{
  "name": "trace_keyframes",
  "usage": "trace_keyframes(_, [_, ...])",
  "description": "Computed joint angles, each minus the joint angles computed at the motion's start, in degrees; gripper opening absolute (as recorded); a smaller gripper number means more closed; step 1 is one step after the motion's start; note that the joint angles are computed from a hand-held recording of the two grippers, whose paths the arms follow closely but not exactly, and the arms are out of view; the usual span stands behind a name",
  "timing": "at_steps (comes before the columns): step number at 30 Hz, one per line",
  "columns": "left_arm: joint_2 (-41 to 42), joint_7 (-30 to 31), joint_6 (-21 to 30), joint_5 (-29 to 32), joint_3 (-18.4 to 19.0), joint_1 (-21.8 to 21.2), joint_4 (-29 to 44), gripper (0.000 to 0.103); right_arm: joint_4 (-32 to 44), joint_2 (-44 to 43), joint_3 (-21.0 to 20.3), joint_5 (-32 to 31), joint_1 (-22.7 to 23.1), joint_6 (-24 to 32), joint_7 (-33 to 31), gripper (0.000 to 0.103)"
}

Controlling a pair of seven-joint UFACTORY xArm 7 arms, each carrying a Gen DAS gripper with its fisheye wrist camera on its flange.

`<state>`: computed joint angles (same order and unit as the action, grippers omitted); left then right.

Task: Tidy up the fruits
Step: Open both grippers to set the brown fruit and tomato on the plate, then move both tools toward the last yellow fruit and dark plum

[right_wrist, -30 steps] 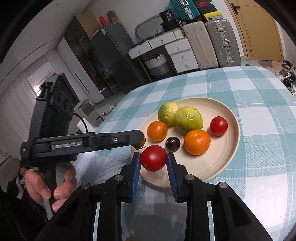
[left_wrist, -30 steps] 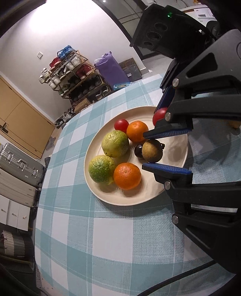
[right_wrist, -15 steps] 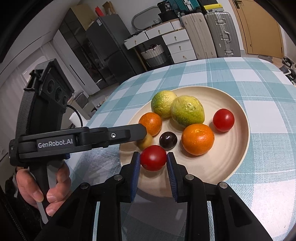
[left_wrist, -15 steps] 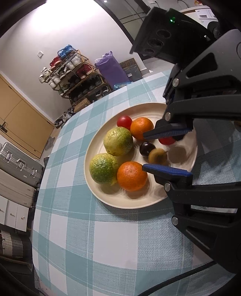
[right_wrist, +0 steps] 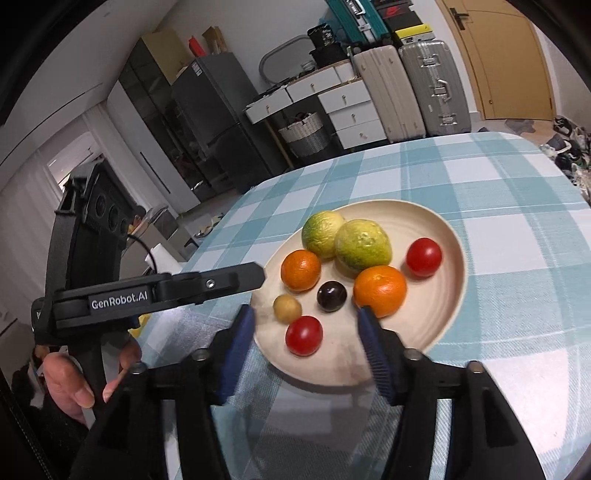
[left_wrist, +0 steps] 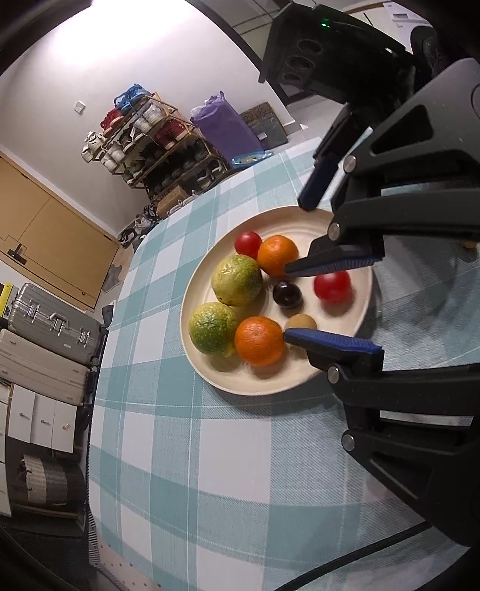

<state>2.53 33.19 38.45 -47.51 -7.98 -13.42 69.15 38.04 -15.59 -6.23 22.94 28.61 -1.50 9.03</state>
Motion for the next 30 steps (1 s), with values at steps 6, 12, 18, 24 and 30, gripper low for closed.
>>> trace_keyframes(6, [-5.0, -0.1, -2.5, 1.9, 0.3, -1.2, -4.9, 0.027, -3.3, -3.9, 8.7, -5.9, -9.8, 0.2, 8.4, 0.074])
trace_keyframes(12, [-9.6, 0.4, -4.2, 2.3, 1.4, -3.3, -9.1, 0.046, -5.8, -8.0, 12.2, -11.1, -13.8, 0.4, 14.4, 0.081])
trace_keyframes(18, [-13.9, -0.4, -6.2, 3.4, 2.5, -5.0, -13.0, 0.066, -7.7, -11.5, 13.6, -14.5, -15.2, 0.4, 18.6, 0.089])
trace_keyframes(24, [-18.1, -2.4, -8.1, 6.0, 3.6, -6.3, -16.9, 0.075, -9.1, -15.0, 16.5, -17.6, -17.9, 1.8, 22.3, 0.093])
trace_keyframes(30, [-20.9, -5.8, -9.0, 10.9, 4.2, -7.3, -19.7, 0.082, -10.7, -18.6, 17.8, -19.6, -18.7, 3.9, 25.2, 0.097])
